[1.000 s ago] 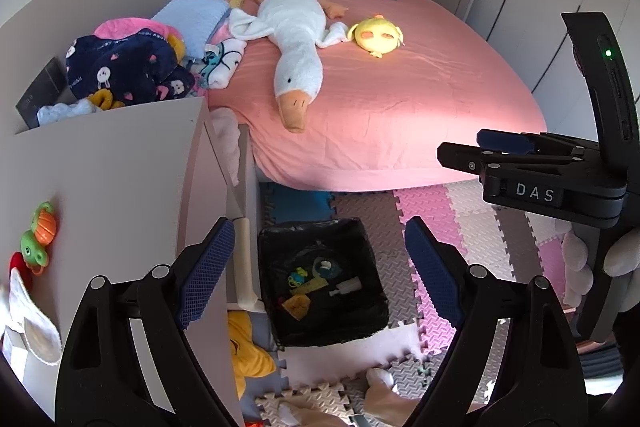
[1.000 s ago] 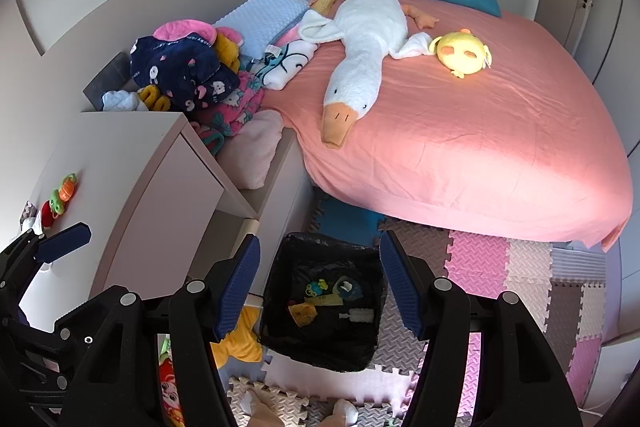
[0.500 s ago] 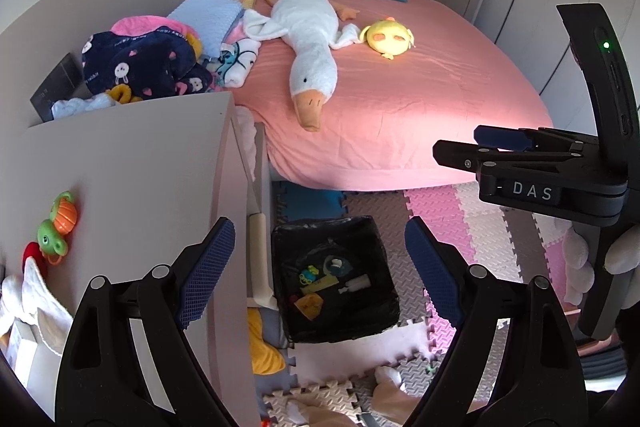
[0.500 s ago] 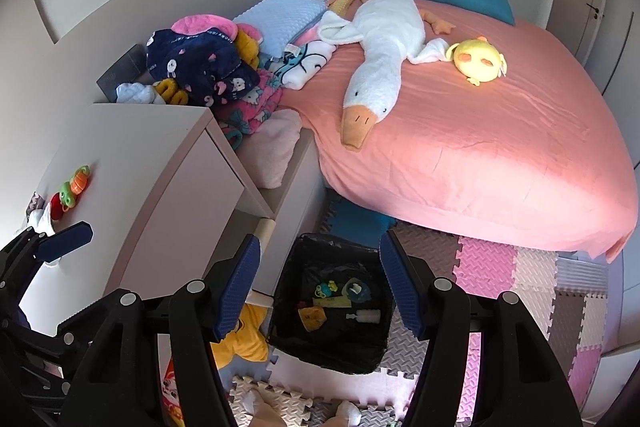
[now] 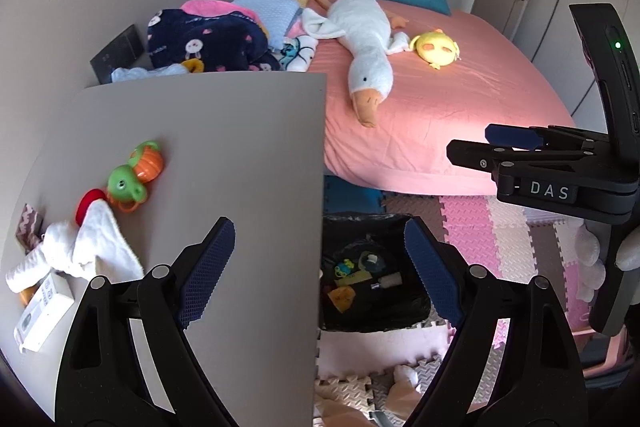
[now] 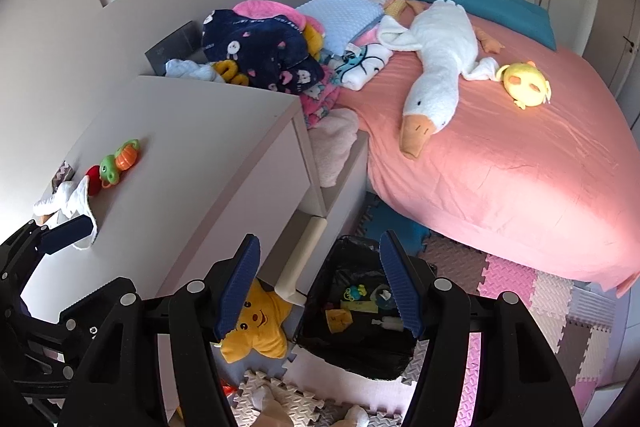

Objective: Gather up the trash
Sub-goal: 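Move both tools back over the table toward the thermometer box and towel bunny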

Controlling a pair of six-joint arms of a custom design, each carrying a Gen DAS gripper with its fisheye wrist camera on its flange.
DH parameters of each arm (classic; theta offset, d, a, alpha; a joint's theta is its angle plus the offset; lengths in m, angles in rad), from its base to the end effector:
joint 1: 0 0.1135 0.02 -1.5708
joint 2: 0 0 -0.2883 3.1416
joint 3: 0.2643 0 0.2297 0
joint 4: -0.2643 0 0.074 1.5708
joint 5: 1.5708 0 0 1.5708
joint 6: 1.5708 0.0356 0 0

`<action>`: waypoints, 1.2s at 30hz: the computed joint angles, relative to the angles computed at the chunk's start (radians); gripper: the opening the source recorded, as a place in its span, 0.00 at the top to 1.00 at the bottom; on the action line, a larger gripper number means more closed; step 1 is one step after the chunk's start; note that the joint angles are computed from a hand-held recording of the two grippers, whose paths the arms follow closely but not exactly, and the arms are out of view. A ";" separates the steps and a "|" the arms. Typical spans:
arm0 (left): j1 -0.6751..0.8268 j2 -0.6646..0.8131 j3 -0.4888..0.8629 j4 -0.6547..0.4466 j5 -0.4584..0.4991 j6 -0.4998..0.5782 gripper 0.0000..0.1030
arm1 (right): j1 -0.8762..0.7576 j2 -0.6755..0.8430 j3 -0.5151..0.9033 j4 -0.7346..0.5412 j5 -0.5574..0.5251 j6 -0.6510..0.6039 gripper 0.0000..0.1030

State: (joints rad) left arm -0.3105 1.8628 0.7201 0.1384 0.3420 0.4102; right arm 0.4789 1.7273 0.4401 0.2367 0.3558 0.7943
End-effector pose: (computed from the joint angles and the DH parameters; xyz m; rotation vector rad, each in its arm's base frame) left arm 0.2890 -0.1053 0.1221 1.0122 2.3252 -0.4001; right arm 0.2169 0.0986 0.1090 0.5145 2.4679 0.0344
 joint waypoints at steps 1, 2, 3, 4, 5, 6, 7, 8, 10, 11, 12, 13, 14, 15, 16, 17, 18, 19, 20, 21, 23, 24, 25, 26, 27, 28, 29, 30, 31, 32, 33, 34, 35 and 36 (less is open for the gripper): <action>0.022 -0.003 -0.003 -0.003 0.004 0.009 0.18 | 0.013 0.014 0.018 -0.005 0.001 0.002 0.39; 0.042 -0.004 -0.008 -0.002 0.007 0.017 0.18 | 0.025 0.027 0.036 -0.011 0.002 0.005 0.39; 0.065 -0.004 -0.008 -0.005 0.011 0.027 0.18 | 0.039 0.044 0.059 -0.019 0.003 0.009 0.39; 0.086 -0.004 -0.009 -0.007 0.015 0.037 0.18 | 0.054 0.058 0.082 -0.029 0.005 0.013 0.39; 0.109 -0.002 -0.009 -0.010 0.020 0.047 0.18 | 0.069 0.074 0.105 -0.038 0.006 0.015 0.39; 0.132 0.002 -0.005 -0.014 0.026 0.056 0.18 | 0.081 0.086 0.125 -0.047 0.007 0.016 0.39; 0.154 0.005 -0.003 -0.017 0.032 0.063 0.18 | 0.089 0.096 0.141 -0.053 0.007 0.016 0.39; 0.175 0.006 -0.005 -0.017 0.038 0.072 0.18 | 0.098 0.108 0.159 -0.060 0.006 0.016 0.39; 0.220 0.008 -0.003 -0.025 0.052 0.094 0.18 | 0.117 0.132 0.196 -0.074 0.005 0.019 0.39; 0.239 0.008 -0.001 -0.032 0.058 0.106 0.18 | 0.127 0.145 0.216 -0.081 0.004 0.021 0.39; 0.261 0.010 0.005 -0.043 0.067 0.119 0.18 | 0.134 0.156 0.234 -0.089 0.003 0.022 0.39; 0.283 0.011 0.009 -0.053 0.077 0.133 0.18 | 0.144 0.167 0.251 -0.097 0.004 0.025 0.39; 0.303 0.013 0.013 -0.061 0.085 0.144 0.18 | 0.151 0.177 0.267 -0.103 0.003 0.025 0.39; 0.322 0.014 0.016 -0.067 0.092 0.154 0.18 | 0.160 0.190 0.288 -0.111 0.002 0.025 0.39; 0.342 0.018 0.022 -0.072 0.097 0.164 0.18 | 0.169 0.201 0.307 -0.120 0.002 0.024 0.39; 0.358 0.021 0.025 -0.077 0.101 0.171 0.18 | 0.177 0.211 0.326 -0.129 0.004 0.024 0.39; 0.374 0.024 0.031 -0.083 0.104 0.178 0.18 | 0.185 0.222 0.346 -0.137 0.003 0.022 0.39; 0.390 0.027 0.035 -0.088 0.108 0.186 0.18 | 0.192 0.233 0.366 -0.144 0.002 0.021 0.39; 0.407 0.030 0.039 -0.093 0.111 0.196 0.18 | 0.199 0.243 0.386 -0.152 0.002 0.019 0.39; 0.426 0.033 0.042 -0.096 0.114 0.208 0.18 | 0.204 0.252 0.401 -0.157 0.002 0.017 0.39; 0.463 0.040 0.050 -0.109 0.121 0.232 0.18 | 0.215 0.272 0.438 -0.171 0.001 0.012 0.39; 0.479 0.044 0.056 -0.114 0.124 0.240 0.18 | 0.220 0.283 0.458 -0.178 0.000 0.010 0.39; 0.494 0.045 0.058 -0.119 0.126 0.247 0.18 | 0.224 0.294 0.479 -0.186 -0.003 0.007 0.39; 0.510 0.049 0.065 -0.127 0.129 0.255 0.18 | 0.229 0.306 0.498 -0.194 -0.006 0.005 0.39; 0.526 0.053 0.074 -0.137 0.132 0.264 0.18 | 0.235 0.319 0.521 -0.204 -0.008 0.002 0.39; 0.541 0.058 0.082 -0.143 0.133 0.272 0.18 | 0.240 0.331 0.544 -0.214 -0.010 -0.001 0.39; 0.559 0.062 0.090 -0.151 0.136 0.283 0.18 | 0.245 0.344 0.568 -0.224 -0.012 -0.005 0.39; 0.575 0.067 0.099 -0.157 0.138 0.292 0.18 | 0.248 0.353 0.586 -0.232 -0.014 -0.009 0.39; 0.593 0.072 0.106 -0.165 0.141 0.302 0.18 | 0.253 0.366 0.611 -0.243 -0.015 -0.013 0.39; 0.609 0.082 0.122 -0.174 0.142 0.309 0.18 | 0.257 0.376 0.630 -0.251 -0.017 -0.017 0.39; 0.628 0.090 0.137 -0.184 0.146 0.320 0.18 | 0.262 0.390 0.661 -0.266 -0.018 -0.022 0.39; 0.645 0.098 0.152 -0.194 0.148 0.331 0.18 | 0.266 0.400 0.684 -0.277 -0.020 -0.028 0.39; 0.660 0.108 0.169 -0.205 0.148 0.342 0.18 | 0.269 0.411 0.707 -0.289 -0.021 -0.034 0.38; 0.672 0.119 0.190 -0.218 0.148 0.353 0.18 | 0.273 0.424 0.736 -0.304 -0.021 -0.041 0.39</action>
